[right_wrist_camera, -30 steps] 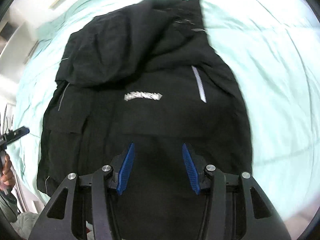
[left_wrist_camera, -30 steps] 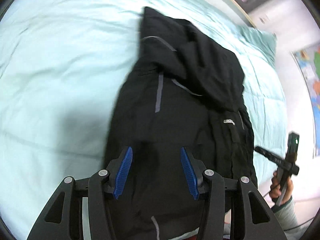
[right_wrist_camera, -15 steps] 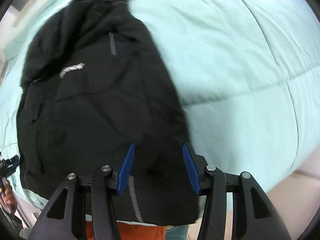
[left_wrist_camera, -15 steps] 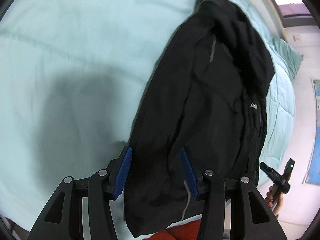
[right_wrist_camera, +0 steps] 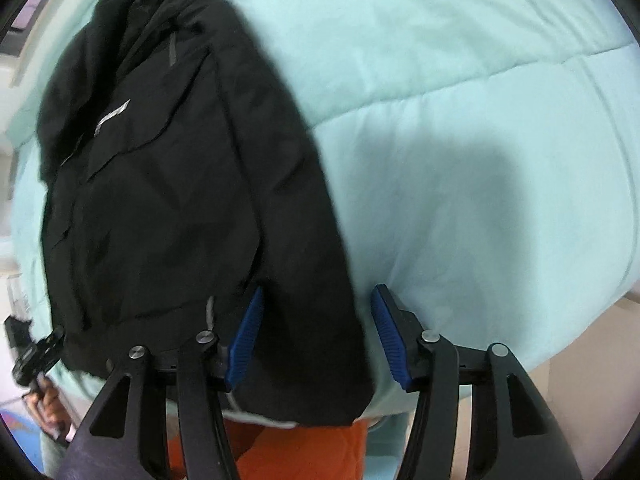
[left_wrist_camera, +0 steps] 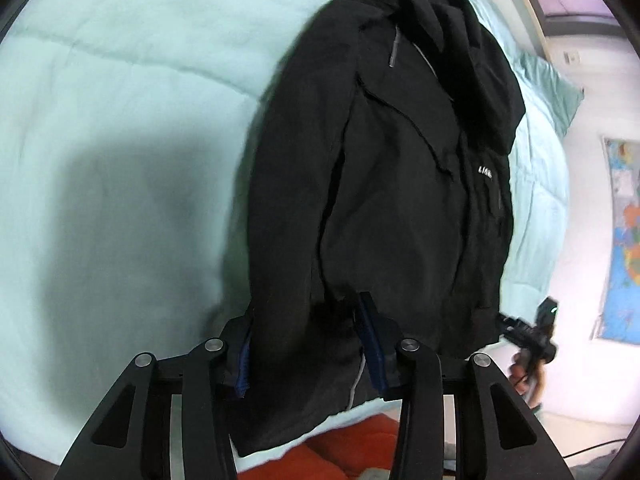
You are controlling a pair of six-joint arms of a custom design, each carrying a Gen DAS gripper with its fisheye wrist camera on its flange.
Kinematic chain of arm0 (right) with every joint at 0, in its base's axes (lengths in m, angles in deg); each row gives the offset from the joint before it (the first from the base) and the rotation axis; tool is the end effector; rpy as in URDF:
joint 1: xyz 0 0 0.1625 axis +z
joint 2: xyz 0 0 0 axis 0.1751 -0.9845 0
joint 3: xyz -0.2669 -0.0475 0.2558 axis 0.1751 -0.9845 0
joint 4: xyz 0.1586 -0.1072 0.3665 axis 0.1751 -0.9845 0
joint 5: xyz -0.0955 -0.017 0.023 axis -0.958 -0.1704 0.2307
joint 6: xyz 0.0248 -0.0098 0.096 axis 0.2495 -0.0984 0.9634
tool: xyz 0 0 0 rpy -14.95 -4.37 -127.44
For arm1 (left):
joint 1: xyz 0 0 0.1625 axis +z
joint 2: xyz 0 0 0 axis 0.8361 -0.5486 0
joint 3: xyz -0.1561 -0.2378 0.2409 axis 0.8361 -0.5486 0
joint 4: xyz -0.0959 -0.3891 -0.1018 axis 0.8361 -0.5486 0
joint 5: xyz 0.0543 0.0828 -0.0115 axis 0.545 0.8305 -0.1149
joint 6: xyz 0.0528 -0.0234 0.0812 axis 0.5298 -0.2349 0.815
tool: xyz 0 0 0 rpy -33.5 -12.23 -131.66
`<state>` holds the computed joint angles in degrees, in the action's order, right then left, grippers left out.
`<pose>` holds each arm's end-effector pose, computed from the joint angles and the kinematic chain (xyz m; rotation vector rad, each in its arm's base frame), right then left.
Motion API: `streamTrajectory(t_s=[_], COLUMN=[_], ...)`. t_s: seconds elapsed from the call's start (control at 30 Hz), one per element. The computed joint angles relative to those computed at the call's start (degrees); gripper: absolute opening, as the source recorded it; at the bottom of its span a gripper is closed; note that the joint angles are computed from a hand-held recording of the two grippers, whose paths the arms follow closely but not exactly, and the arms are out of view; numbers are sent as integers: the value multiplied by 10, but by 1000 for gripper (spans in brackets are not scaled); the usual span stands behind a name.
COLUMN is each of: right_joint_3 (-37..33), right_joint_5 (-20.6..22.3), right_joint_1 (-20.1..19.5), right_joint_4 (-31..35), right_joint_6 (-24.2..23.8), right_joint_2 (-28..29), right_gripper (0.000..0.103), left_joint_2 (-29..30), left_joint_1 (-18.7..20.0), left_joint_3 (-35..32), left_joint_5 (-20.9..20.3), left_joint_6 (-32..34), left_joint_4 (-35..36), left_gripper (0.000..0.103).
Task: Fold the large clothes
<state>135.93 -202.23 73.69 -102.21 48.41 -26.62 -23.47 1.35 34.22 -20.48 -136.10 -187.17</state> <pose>0.0145 -0.6329 0.4464 -0.2085 -2.5985 0.1112 -0.1948 -0.6114 0.2352 -0.6342 2.9125 -0.3180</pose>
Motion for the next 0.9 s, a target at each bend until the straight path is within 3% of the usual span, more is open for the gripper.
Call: streamTrajectory(t_s=[0.1, 0.2, 0.23, 0.27, 0.3, 0.33, 0.4, 0.5, 0.53, 0.63, 0.7, 0.73, 0.77, 0.8, 0.83, 0.9], right_joint_3=[6, 3, 0, -1, 0, -1, -9, -31, -38, -50, -32, -25, -23, -24, -26, -32], right_joint_5=[21, 21, 21, 17, 17, 23, 35, 53, 61, 68, 53, 50, 43, 33, 32, 46], right_joint_1=[-5, -4, -1, 4, 10, 11, 17, 13, 9, 1, 3, 2, 5, 8, 10, 12], right_joint_4=[7, 14, 15, 18, 24, 27, 35, 60, 67, 81, 63, 60, 58, 57, 55, 50], right_joint_6=[-3, -1, -3, -11, -18, -26, -41, -24, -21, -27, -20, -18, -14, -13, -16, -24], right_joint_2=[-7, -3, -2, -3, -5, -8, -12, 1, 6, 15, 14, 11, 13, 13, 13, 7], right_gripper=[60, 62, 59, 45, 33, 23, 23, 30, 38, 63, 63, 57, 43, 34, 20, 17], left_joint_2=[-10, -5, -4, -4, -7, -11, -23, -16, -11, 3, 11, 15, 15, 15, 11, 10], left_joint_1=[9, 4, -1, -6, -10, -13, -19, -20, -17, -6, -8, -12, -14, -16, -18, -25], left_joint_3=[15, 20, 18, 16, 18, 22, 38, 33, 31, 32, 30, 31, 36, 40, 41, 33], left_joint_5=[-22, -13, -7, -1, -3, -6, -19, -33, -41, -67, -51, -45, -42, -42, -39, -27], left_joint_6=[-10, -19, -14, -6, 4, 9, 23, 40, 40, 24, 19, 14, 12, 13, 19, 34], left_joint_4=[-2, -12, -11, -8, -17, -33, -93, -118, -122, -126, -100, -100, -114, -133, -140, -143], left_gripper=[49, 48, 47, 39, 23, 20, 18, 18, 19, 48, 51, 50, 46, 31, 24, 19])
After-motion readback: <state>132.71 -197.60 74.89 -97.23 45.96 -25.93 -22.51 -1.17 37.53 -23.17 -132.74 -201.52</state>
